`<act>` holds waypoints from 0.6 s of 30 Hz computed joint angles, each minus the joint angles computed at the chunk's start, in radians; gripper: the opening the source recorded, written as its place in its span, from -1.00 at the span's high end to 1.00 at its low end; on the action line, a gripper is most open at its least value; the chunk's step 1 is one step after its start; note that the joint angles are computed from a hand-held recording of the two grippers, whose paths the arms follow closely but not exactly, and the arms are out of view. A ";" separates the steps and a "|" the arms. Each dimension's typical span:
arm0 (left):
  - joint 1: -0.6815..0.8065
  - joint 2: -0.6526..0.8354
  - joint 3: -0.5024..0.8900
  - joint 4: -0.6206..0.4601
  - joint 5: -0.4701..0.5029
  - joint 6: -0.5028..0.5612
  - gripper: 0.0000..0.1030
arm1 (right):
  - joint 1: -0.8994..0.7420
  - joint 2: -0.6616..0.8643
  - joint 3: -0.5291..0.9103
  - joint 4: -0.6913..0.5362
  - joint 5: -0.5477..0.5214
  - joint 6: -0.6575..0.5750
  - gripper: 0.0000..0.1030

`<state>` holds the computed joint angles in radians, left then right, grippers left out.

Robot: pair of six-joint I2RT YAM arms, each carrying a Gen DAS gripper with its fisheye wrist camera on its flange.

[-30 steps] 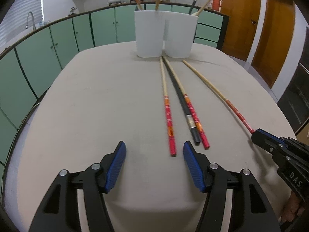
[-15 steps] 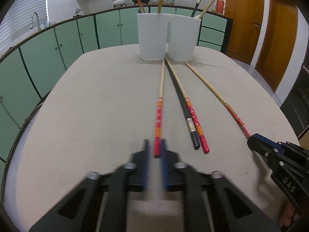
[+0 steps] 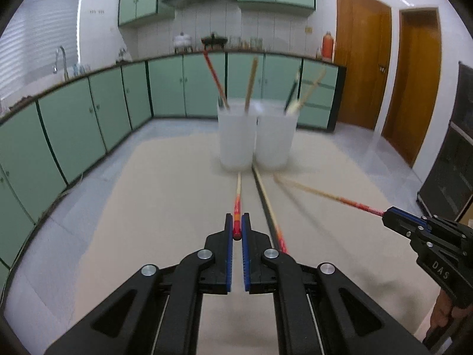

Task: Organize utensils
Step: 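Close the left gripper on another red chopstick while the right gripper holds its chopstick, then lift both chopsticks over the white holder and open both grippers to drop them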

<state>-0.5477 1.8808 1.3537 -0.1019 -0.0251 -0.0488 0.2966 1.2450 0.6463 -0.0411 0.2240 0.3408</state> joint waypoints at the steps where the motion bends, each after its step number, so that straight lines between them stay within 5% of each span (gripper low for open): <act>1: 0.001 -0.006 0.014 -0.006 0.002 -0.001 0.89 | -0.011 -0.019 0.019 -0.018 -0.006 -0.017 0.90; 18: 0.028 0.061 0.389 -0.192 0.110 0.048 0.89 | -0.241 0.048 0.465 -0.286 -0.299 -0.171 0.90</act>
<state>-0.5196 1.9416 1.7429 -0.2935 0.0850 -0.0005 0.0553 1.2932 1.1115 -0.3270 -0.0746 0.1698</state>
